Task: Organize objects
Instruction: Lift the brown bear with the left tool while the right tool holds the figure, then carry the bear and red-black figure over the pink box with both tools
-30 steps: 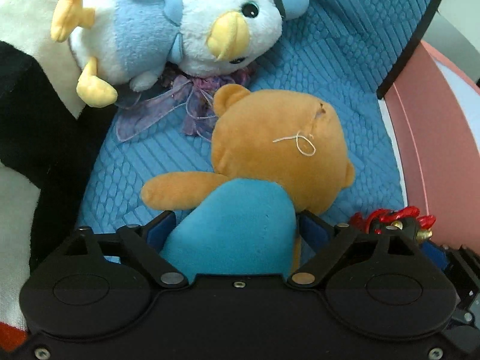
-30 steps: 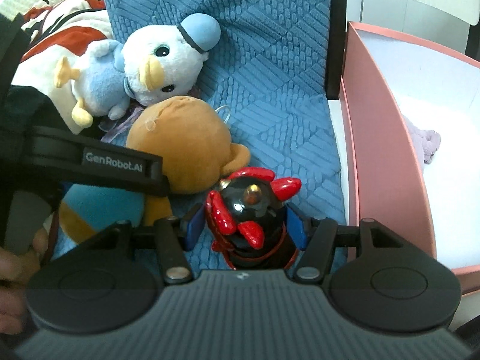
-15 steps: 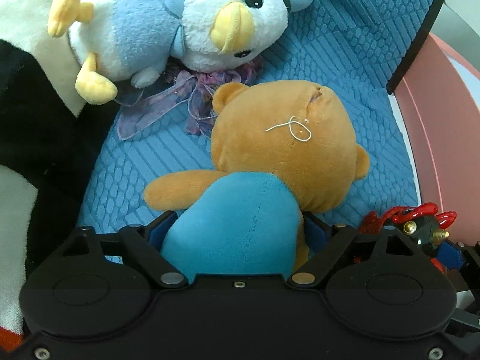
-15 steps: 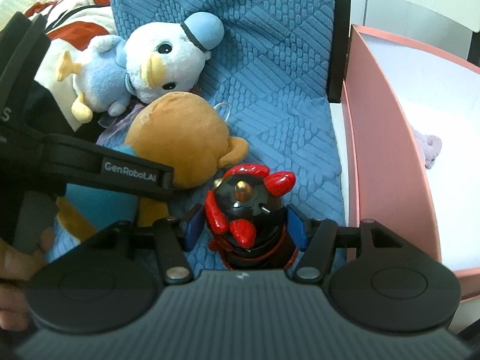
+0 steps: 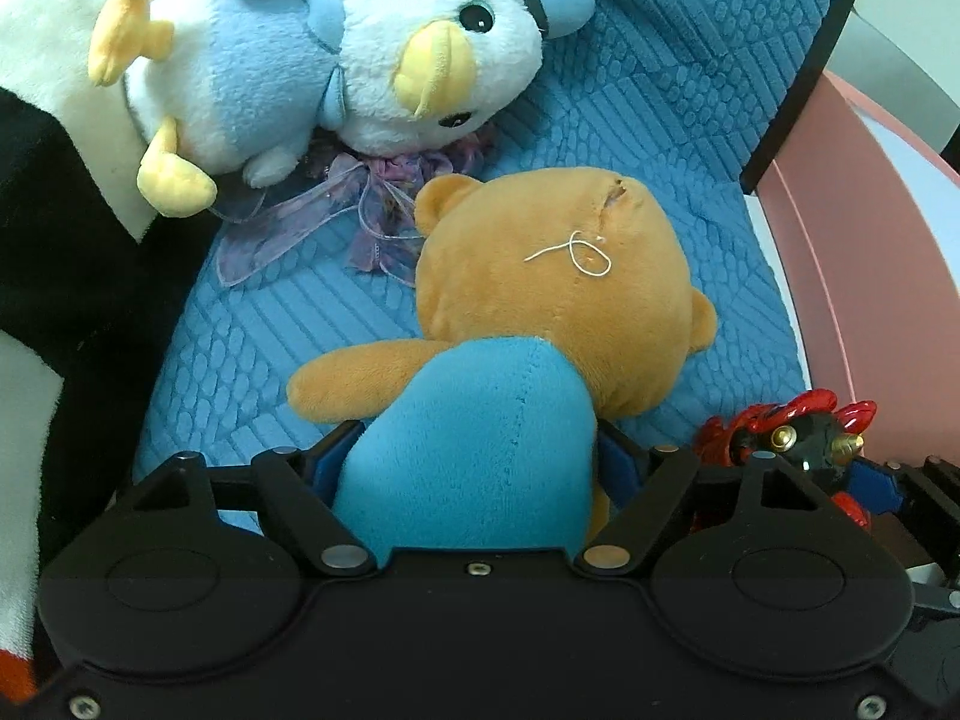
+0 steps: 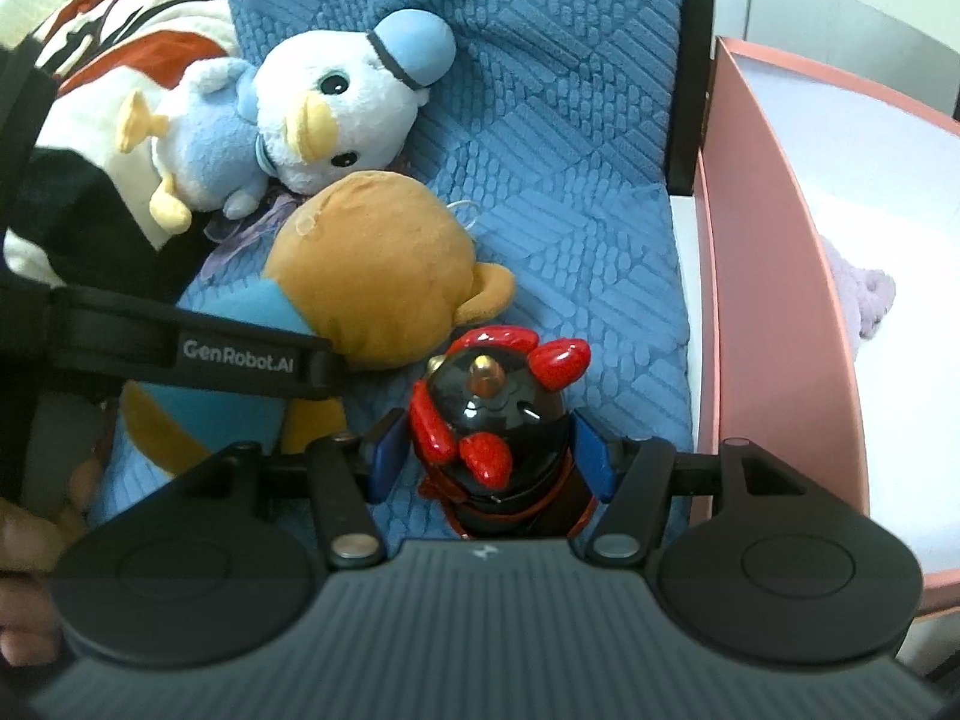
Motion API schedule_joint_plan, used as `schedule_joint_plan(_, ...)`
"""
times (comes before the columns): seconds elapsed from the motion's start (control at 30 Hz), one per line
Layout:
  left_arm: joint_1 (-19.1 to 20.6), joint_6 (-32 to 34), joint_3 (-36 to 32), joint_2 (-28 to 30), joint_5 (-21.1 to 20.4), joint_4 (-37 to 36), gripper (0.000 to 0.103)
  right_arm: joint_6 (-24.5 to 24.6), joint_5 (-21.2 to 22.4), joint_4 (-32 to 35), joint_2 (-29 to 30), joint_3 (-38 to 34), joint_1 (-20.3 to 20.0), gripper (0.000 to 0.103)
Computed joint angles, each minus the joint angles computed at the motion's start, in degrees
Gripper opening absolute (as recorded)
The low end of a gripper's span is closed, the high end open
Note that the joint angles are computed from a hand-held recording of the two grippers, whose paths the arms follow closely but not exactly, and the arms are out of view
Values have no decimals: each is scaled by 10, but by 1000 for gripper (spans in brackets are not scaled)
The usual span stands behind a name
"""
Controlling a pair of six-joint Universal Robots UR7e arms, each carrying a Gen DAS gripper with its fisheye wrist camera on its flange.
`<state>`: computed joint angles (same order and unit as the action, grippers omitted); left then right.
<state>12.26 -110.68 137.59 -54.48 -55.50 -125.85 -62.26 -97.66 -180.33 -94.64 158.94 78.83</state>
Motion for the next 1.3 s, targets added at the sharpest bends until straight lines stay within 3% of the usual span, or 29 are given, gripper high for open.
schedule_joint_plan(0.33,-20,-37,4,-9,0,5,76,-14,16,4,-5,-3,-4,61)
schedule_joint_plan(0.5,-33,-57,11,-26,4,-2,75,-11,25,42,-30,-7,-3,61)
schedule_joint_plan(0.97,-75,-103,18,-73,-4,12,74,52,26,225,-120,-74,43,61)
schedule_joint_plan(1.3,-60,-69,-12,-85,6,23,58,77,47,315,-150,-132,91,61)
